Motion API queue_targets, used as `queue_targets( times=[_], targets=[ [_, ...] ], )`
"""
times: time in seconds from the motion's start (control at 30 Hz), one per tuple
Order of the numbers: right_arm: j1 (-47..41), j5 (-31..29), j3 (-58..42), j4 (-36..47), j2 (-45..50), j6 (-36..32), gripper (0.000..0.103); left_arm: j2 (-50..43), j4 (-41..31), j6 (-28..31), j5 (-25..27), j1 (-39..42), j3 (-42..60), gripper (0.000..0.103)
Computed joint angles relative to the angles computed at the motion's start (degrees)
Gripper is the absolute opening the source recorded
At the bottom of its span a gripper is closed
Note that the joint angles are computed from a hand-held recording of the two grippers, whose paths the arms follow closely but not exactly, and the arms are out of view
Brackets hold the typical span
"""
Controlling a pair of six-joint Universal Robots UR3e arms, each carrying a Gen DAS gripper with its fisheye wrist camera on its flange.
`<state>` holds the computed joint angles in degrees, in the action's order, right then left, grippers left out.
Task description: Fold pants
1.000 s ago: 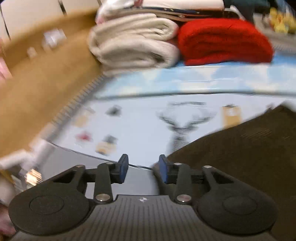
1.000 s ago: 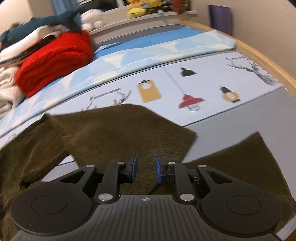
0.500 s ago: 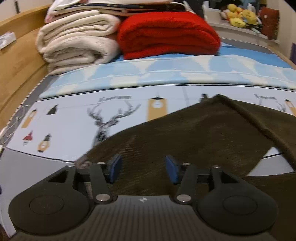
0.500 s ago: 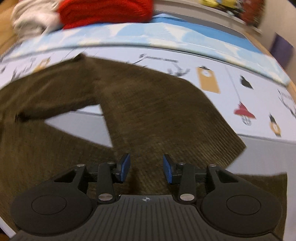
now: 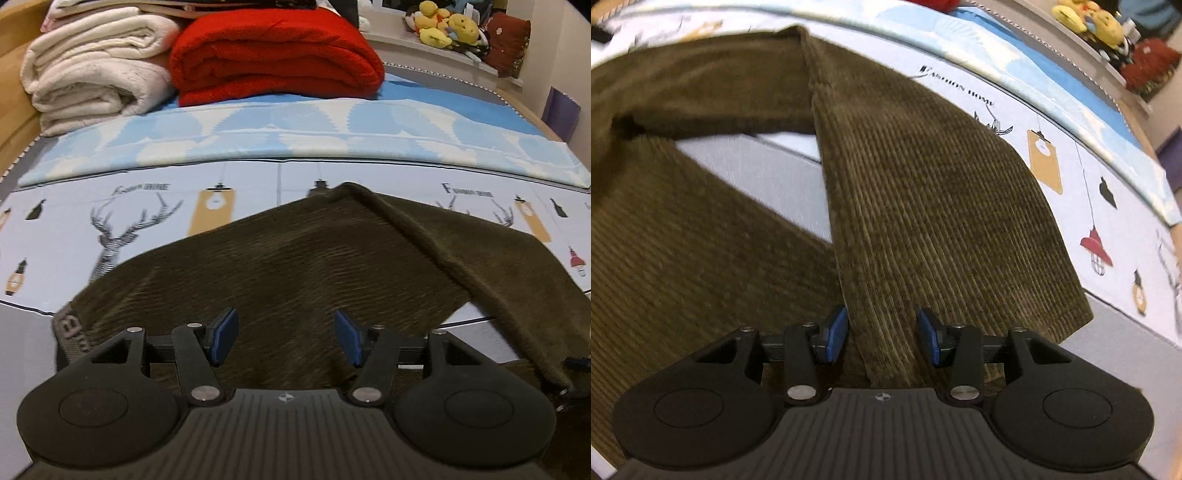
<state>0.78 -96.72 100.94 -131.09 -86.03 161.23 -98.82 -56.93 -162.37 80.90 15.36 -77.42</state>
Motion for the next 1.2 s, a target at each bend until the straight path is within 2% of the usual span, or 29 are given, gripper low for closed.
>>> queue_targets(
  times=[0.13, 0.27, 0.3, 0.33, 0.5, 0.63, 0.77, 0.87, 0.97, 1.03, 1.07, 1.1, 1.13, 1.17, 1.2],
  targets=[
    [0.2, -1.0, 1.0, -0.8, 0.3, -0.8, 0.041, -1.7, -0.3, -1.8, -0.1, -1.9, 1.9, 0.064],
    [-1.0, 0.5, 1.5, -0.7, -0.2, 0.3, 0.026, -3.6, -1.0, -2.7, 0.3, -3.2, 3.8, 0.064],
    [-1.3, 0.9, 1.9, -1.3, -0.4, 0.6, 0.017, -4.0, -1.0, -2.6, 0.3, -3.4, 4.0, 0.064],
    [-1.4, 1.0, 2.1, -1.6, -0.7, 0.9, 0.013, -4.5, -1.1, -2.4, 0.3, -3.7, 4.4, 0.064],
    [-4.2, 2.3, 2.9, -6.0, -4.2, 4.0, 0.01, -8.1, -2.4, -1.0, -1.0, -4.4, 6.5, 0.063],
    [-9.4, 4.6, 2.2, -10.3, -7.8, 10.3, 0.01, -11.8, -5.1, 1.5, -7.3, -3.4, 8.9, 0.061],
    [-13.4, 5.7, 1.2, -14.1, -9.3, 14.6, 0.01, -15.8, -3.1, 5.4, -13.0, -3.9, 9.4, 0.062],
    [-15.4, 5.8, 0.5, -15.8, -9.4, 16.8, 0.01, -18.2, 2.6, 8.6, -13.3, -6.3, 6.6, 0.063],
    [-17.0, 6.7, -1.0, -16.9, -8.3, 17.2, 0.01, -20.8, 4.5, 11.6, -13.0, -8.4, 6.1, 0.065],
    [-17.8, 7.0, -1.4, -17.5, -8.1, 17.6, 0.01, -22.9, 7.2, 12.4, -8.7, -10.7, 6.0, 0.063],
    [-18.5, 7.6, -1.9, -18.2, -7.6, 17.3, 0.01, -23.6, 9.3, 13.1, -6.6, -11.6, 5.4, 0.059],
    [-18.9, 7.9, -2.7, -18.6, -7.1, 17.0, 0.01, -23.7, 11.4, 14.3, -6.3, -11.8, 4.3, 0.048],
    [-19.0, 7.9, -4.3, -18.4, -6.2, 16.8, 0.01, -23.5, 12.1, 15.4, -6.5, -11.9, 3.8, 0.035],
    [-19.2, 7.9, -7.0, -17.3, -4.9, 16.9, 0.01, -23.6, 10.2, 17.0, -7.4, -11.6, 5.1, 0.013],
    [-19.4, 8.0, -9.9, -15.9, -3.8, 16.8, 0.01, -23.4, 8.8, 17.4, -8.0, -11.2, 6.1, 0.012]
  ],
)
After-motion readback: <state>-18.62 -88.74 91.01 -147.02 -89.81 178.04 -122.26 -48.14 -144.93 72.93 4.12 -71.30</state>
